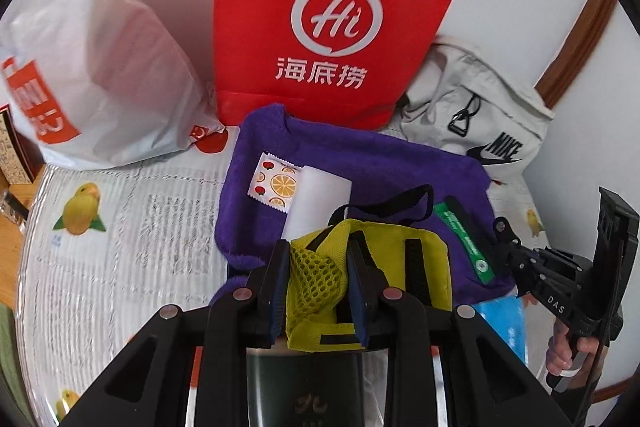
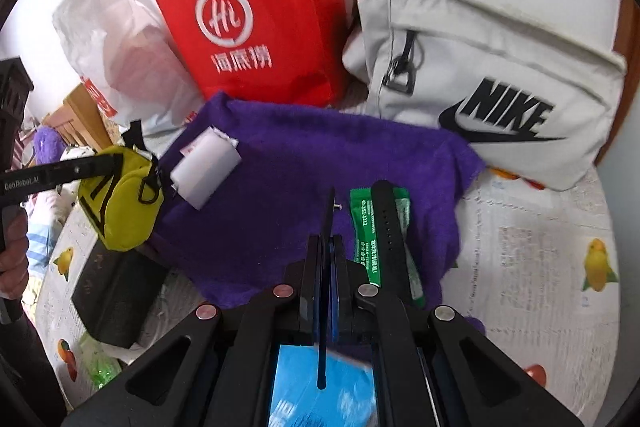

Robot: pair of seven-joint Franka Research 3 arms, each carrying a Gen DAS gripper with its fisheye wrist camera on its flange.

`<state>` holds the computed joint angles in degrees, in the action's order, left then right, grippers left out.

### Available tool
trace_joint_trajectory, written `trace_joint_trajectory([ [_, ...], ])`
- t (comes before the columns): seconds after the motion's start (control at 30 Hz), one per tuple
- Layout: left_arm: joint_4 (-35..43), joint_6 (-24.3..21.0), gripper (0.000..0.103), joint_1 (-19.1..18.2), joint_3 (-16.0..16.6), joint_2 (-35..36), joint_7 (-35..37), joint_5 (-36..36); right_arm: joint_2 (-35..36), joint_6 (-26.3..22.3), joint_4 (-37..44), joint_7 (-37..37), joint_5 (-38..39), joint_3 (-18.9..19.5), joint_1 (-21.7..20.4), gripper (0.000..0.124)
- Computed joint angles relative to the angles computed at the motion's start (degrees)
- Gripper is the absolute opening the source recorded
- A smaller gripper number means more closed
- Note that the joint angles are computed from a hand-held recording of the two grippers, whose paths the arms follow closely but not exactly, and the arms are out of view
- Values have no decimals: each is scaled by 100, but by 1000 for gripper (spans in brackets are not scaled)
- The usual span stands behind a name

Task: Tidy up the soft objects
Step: 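Carry the yellow mesh bag onto the purple towel and open the left gripper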

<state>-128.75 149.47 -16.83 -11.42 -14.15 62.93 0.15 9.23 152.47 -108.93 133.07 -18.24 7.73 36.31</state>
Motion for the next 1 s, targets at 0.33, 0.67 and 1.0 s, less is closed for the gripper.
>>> trace_joint_trajectory([
  [0.33,745,-185,26,95,-97,917,163,54,573,-382,523,-946,793,-14,-33,4],
  [0.67,1792,-482,26,151,-242,1814,124,369,846,-667,781,-1166,1044,-118,18,4],
  [1.0,2126,-667,28,116,-274,2177,-14,740,930,-687,854,-1379,1200,-105,14,4],
])
